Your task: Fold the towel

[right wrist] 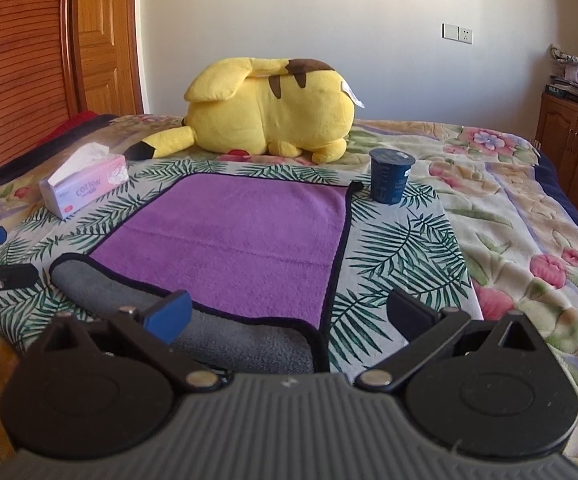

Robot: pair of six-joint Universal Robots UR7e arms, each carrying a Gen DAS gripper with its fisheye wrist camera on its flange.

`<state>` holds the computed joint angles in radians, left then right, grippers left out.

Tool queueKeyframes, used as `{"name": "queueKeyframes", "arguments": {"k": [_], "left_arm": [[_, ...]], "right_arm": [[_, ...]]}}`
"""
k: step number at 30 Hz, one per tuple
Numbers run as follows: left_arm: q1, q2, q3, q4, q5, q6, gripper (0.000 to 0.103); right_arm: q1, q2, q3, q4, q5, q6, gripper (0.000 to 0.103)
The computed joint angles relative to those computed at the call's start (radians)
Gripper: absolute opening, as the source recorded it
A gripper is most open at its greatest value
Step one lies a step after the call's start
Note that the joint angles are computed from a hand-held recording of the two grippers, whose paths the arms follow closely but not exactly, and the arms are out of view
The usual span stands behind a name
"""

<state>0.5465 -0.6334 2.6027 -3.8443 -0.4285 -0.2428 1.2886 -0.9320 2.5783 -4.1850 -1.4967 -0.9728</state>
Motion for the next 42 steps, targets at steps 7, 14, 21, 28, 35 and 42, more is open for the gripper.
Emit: {"name": "queueKeyframes", "arguments": {"k": [7,14,21,28,35,42], "left_arm": [[0.074,0.005,-0.044,-0.062,-0.046,0.113,0.060],[0.136,-0.015,-0.068,-0.073,-0.093,0.147,0.049],[0.190,-0.040,-0.090,-0.066,-0.135,0.158,0.040],[0.233,-0.049,-0.116,-0.057,-0.165,0.182,0.037],[0.271,-0.062,-0.136,-0.011,-0.200,0.179,0.033],[0.283,-0.075,-0.135,0.045,-0.201,0.127,0.033]], "right_arm": [[-0.007,-0.024,-0.026,0.080,0.012,0.011,0.098],[-0.002,-0.041,-0.056,0.166,-0.024,0.016,0.088],[0.002,-0.051,-0.092,0.269,-0.097,0.037,0.086],[-0.004,-0.069,-0.110,0.334,-0.105,0.058,0.082],[-0.009,-0.098,-0.132,0.454,-0.106,0.074,0.068],[-0.009,-0.123,-0.144,0.544,-0.113,0.085,0.064]]}}
